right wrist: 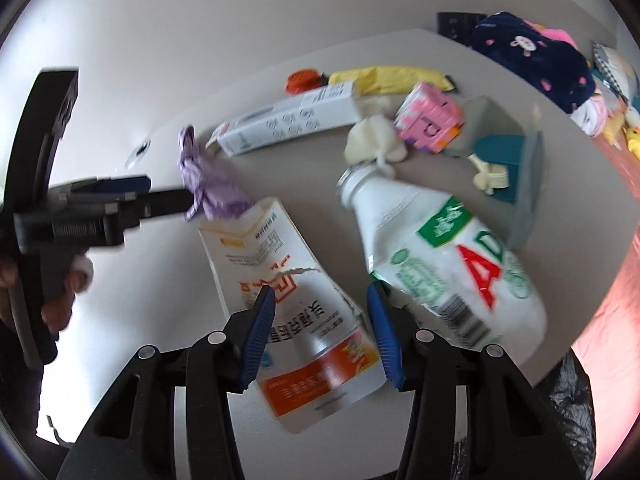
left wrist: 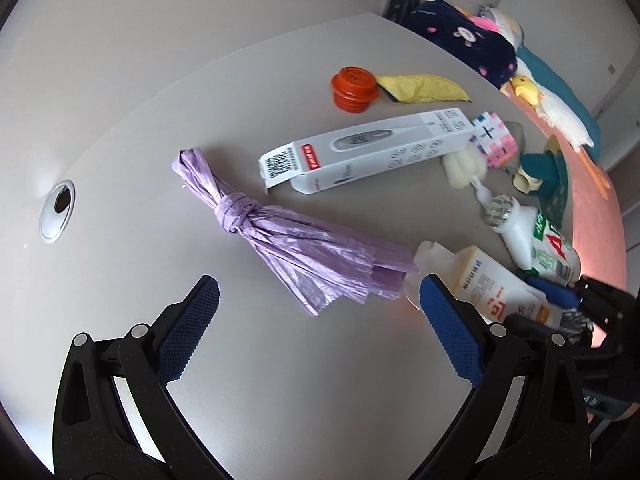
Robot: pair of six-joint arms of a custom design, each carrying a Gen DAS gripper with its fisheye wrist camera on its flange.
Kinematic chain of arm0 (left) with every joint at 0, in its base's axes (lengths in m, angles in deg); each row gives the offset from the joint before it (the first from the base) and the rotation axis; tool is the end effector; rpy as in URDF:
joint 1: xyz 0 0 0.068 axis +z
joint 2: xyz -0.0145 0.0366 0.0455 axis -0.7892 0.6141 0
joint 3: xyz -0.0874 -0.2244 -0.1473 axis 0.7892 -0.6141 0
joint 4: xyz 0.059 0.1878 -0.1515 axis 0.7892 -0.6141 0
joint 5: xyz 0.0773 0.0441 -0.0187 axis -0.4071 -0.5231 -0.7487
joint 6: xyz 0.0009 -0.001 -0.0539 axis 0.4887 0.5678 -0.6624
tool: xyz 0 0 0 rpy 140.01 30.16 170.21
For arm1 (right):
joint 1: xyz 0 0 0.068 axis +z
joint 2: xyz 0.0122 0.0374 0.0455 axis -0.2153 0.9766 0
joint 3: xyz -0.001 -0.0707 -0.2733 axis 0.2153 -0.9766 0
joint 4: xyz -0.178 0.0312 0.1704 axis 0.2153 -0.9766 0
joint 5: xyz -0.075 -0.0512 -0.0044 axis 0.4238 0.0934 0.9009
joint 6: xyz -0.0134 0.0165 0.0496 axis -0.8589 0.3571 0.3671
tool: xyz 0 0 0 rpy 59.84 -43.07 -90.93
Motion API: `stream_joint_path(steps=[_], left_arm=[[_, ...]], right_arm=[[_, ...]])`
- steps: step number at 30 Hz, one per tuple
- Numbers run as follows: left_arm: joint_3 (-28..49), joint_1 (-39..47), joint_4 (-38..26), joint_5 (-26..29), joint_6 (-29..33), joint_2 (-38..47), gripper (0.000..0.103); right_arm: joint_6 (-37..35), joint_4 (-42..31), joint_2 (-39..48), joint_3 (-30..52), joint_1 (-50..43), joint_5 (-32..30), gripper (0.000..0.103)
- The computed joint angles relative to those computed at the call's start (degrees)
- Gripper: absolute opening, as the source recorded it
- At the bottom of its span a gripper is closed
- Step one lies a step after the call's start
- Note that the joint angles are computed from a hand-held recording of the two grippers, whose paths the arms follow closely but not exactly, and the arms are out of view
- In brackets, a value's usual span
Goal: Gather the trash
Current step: 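Grasp the white-orange carton with the right tool while the left tool grasps the purple bag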
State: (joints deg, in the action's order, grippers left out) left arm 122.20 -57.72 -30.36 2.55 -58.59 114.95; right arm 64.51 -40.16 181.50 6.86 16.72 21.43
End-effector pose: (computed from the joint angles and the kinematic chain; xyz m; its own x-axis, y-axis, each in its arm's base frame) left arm 0.2314 -0.0257 0.1590 -0.9089 -0.0646 -0.4120 -0.0076 0.9903 -0.1385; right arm 0.2406 0.1419 0.1374 -0.8254 -0.3170 -0.4672 -0.4576 0.8603 0.2248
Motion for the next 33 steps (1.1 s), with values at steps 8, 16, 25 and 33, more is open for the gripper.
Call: stream_joint_path(steps=[8,16,25,33], left_arm=[[2.8,4.6,0.7,3.3,-1.7,6.1,0.096],[6.0,4.1,0.1,0.9,-4.5,10.1,0.069],[4.1,3.4,3.6,0.0,-4.7,9.2,0.008],[-0.6,-0.4,2.5,-2.1,-1.8,-3.4,0.004]], right_arm=[[2.0,2.1,2.8,0.5,1.6,-1.5,0.024],[7.7,6.7,-1.0,-4.5,2.3,-0.8,0.022],[11.4,7.5,-7.7,-8.7,2.4,-0.2,0.022],[13.6,5.2,-15.7,-11.1,2.1,1.3,0.022]])
